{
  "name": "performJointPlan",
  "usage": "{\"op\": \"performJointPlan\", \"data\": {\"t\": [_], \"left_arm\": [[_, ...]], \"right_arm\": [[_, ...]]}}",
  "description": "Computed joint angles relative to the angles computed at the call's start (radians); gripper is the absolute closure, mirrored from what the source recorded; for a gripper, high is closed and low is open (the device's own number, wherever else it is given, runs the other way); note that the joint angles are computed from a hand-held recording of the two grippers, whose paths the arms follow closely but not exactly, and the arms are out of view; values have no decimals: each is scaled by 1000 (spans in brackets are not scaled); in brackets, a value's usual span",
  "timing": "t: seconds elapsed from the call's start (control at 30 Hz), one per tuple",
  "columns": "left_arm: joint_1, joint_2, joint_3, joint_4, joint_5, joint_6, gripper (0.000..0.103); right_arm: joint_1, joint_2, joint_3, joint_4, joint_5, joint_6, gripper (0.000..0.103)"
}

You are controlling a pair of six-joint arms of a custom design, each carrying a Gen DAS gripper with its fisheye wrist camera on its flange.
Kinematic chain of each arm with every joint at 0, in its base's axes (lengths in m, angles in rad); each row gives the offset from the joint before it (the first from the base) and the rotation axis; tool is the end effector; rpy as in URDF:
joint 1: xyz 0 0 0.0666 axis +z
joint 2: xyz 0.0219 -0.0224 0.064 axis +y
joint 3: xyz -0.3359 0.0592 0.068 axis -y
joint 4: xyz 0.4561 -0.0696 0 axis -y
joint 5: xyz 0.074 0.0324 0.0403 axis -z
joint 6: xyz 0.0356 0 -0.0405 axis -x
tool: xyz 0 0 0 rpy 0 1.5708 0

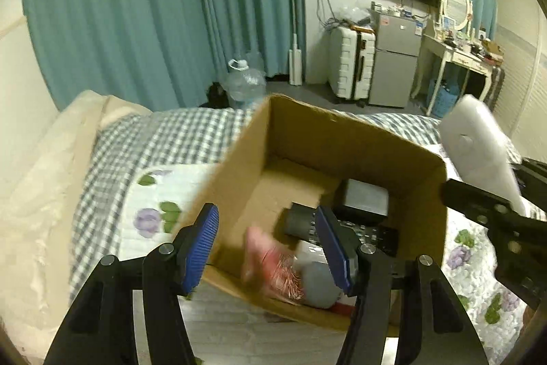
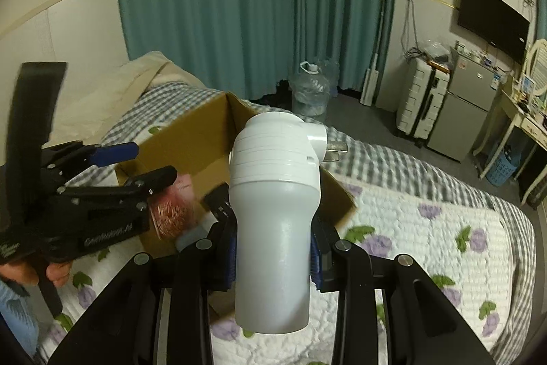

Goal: Organize rigid objects

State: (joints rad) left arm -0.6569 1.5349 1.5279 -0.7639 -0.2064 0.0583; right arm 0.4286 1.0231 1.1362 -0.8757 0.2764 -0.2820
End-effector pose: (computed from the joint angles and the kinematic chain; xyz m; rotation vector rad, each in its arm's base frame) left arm 0.4887 -0.3682 0.3895 0.5875 2.2488 -0.1183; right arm 0.4011 0.1721 0.4293 -0.0319 2.2979 0.0421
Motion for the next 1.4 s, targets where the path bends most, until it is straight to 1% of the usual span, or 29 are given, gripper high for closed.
{"op": "performJointPlan", "data": {"t": [0.1, 0.27, 0.37, 0.47, 0.5, 0.53, 0.57, 0.63, 0.7, 0.73, 0.8, 0.83, 0.93, 0.97, 1.0, 1.07, 1.1, 1.17, 1.23, 1.27, 1.33, 1.4], "left_arm": [[6, -8, -13, 32, -34, -31, 41], [28, 2, -25, 75, -35, -54, 41], [36, 8, -31, 97, -38, -65, 41], [40, -1, -52, 144, -51, -68, 41], [41, -9, -61, 158, -50, -69, 41], [42, -15, -66, 164, -48, -69, 41], [42, -21, -70, 166, -48, -67, 41], [38, -39, -77, 168, -60, -67, 41], [33, -73, -91, 170, -77, -68, 41], [32, -86, -97, 173, -79, -69, 41], [23, -138, -122, 186, -91, -75, 40], [20, -154, -129, 190, -98, -80, 36], [0, -229, -160, 208, -133, -92, 34], [-6, -259, -168, 201, -132, -84, 31], [-9, -278, -172, 195, -128, -76, 30], [-16, -323, -188, 191, -123, -67, 29], [-24, -351, -197, 190, -134, -63, 29], [-35, -397, -217, 190, -137, -62, 27], [-36, -428, -223, 181, -119, -56, 26], [-35, -453, -233, 178, -101, -48, 26], [-36, -485, -248, 181, -87, -37, 26], [-41, -519, -274, 195, -90, -50, 26]], "right_arm": [[-10, 91, 52, 22, -40, 15, 72], [-35, 243, 138, 37, -117, 18, 72], [-41, 307, 173, 35, -127, 23, 71], [-33, 328, 178, 43, -113, 37, 70], [-29, 329, 178, 43, -101, 38, 67], [-25, 327, 175, 42, -82, 34, 54], [-20, 320, 171, 43, -67, 27, 47], [-18, 306, 168, 34, -61, 17, 47], [-4, 284, 173, 3, -19, 2, 47], [0, 268, 173, -6, -11, 2, 47], [19, 230, 168, -24, 22, 0, 47], [29, 213, 169, -37, 45, 0, 46], [70, 144, 173, -89, 132, -13, 44], [81, 125, 174, -103, 155, -19, 41], [102, 94, 171, -121, 193, -29, 40], [137, 51, 176, -155, 256, -47, 33], [158, 27, 177, -174, 292, -59, 31], [201, -11, 185, -217, 359, -93, 15], [246, -44, 196, -266, 421, -150, 7], [273, -57, 207, -304, 464, -187, 5], [321, -74, 218, -348, 533, -225, 0], [371, -90, 223, -389, 605, -272, 0]]}}
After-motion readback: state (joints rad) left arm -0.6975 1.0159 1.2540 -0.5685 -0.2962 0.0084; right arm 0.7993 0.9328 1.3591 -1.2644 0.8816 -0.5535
